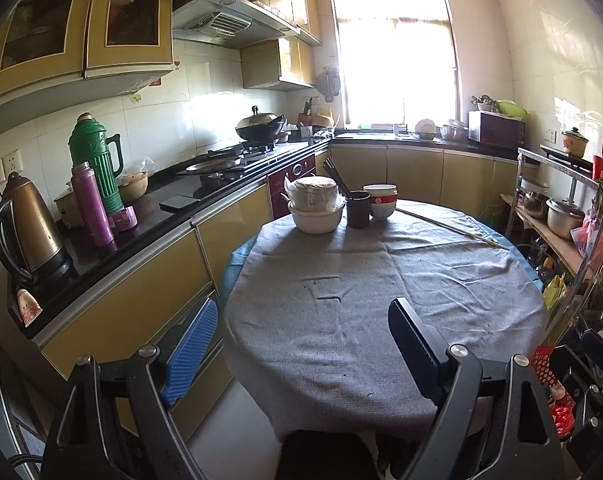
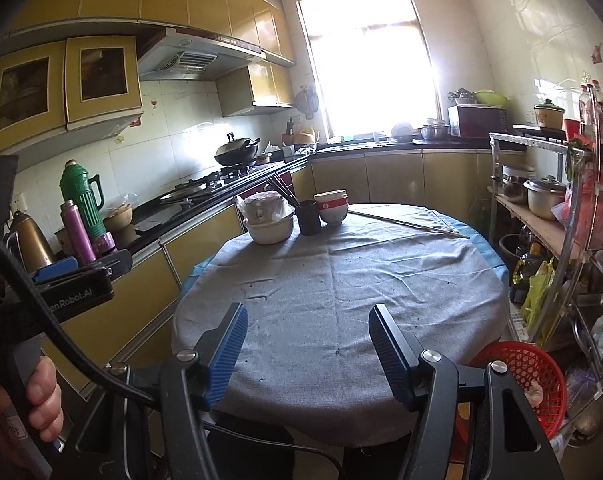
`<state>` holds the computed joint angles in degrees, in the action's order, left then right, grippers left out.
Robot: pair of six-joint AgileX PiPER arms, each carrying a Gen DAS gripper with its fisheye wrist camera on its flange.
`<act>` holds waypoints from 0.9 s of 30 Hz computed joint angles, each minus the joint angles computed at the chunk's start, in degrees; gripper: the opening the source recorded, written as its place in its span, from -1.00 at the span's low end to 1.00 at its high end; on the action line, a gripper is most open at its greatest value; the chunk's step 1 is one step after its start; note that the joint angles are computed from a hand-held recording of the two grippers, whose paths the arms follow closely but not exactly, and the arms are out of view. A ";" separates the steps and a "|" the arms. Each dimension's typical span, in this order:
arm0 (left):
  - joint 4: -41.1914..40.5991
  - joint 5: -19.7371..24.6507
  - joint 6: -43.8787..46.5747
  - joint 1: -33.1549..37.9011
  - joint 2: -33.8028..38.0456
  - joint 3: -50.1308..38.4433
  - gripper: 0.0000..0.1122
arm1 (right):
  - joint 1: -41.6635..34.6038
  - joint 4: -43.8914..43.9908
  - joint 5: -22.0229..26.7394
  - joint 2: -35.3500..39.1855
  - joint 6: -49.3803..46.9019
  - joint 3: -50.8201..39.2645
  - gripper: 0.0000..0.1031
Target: Collect trash
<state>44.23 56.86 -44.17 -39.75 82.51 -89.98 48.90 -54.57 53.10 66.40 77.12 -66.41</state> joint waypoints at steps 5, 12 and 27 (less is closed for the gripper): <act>-0.76 -0.30 0.17 0.60 -0.03 0.31 0.56 | 0.71 -0.70 1.64 0.50 0.45 -0.20 0.30; -1.18 -1.27 0.18 0.83 -0.27 1.43 0.56 | 1.28 -1.35 3.41 0.10 1.13 0.31 0.30; -1.89 -2.26 0.72 0.07 -0.92 2.76 0.56 | 1.37 -1.45 4.43 -0.96 2.11 1.66 0.30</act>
